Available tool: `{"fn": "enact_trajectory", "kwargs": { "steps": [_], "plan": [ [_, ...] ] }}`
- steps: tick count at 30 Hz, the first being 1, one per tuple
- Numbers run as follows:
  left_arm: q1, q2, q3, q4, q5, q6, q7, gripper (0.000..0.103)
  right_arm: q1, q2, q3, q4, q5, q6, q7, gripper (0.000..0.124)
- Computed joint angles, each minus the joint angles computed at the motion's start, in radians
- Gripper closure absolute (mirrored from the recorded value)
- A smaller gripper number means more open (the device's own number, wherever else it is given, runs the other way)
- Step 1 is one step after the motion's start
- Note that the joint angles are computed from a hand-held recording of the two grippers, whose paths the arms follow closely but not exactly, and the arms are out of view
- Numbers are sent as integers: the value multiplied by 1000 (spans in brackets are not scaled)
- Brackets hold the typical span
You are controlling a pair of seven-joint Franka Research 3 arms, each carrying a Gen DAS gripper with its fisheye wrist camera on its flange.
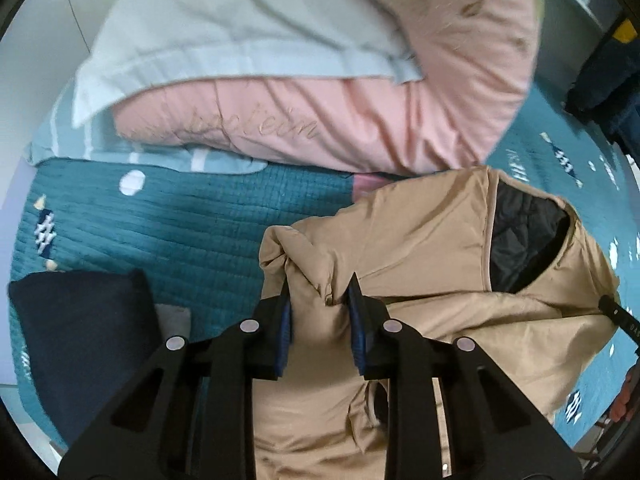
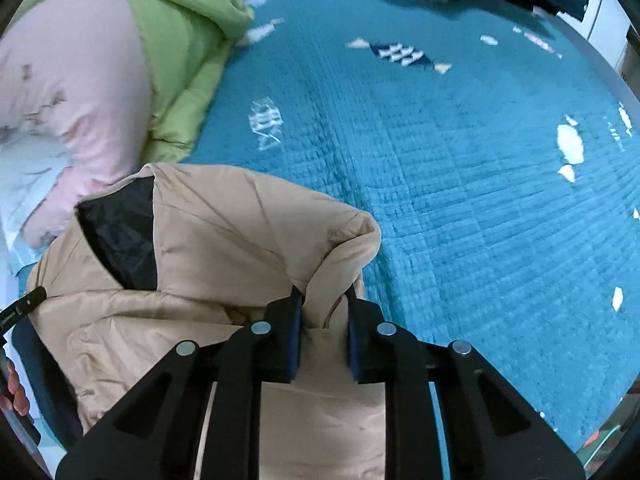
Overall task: Fold large clothes
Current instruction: 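Grasp the jacket hem with the left gripper while the right gripper grasps the hem too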
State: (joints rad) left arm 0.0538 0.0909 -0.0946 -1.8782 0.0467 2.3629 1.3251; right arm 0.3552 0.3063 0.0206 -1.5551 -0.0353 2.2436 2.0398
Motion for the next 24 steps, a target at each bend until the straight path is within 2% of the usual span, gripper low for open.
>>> {"fn": "enact_trajectory", "kwargs": {
  "steps": [2,7,13,19,21,24],
  "plan": [
    [-9,-52,-6,-42,11,11,-13,79,3,-32,2,-20,-6,9,-4,108],
    [-20,-193,4,-153,10,29,6,79,8,-191,22,-171,-40,46,-1,110],
    [-45,-421,24,-344,23,53,6,79,-8,-390,71,-375,-67,112,22,112],
    [-69,-678,51,-551,55,71,14,79,-29,-604,123,-604,-17,192,22,113],
    [-71,-750,56,-607,69,61,10,79,-28,-677,146,-687,4,217,23,113],
    [-100,-846,93,-689,43,25,33,79,-26,-751,181,-770,32,234,29,113]
  ]
}}
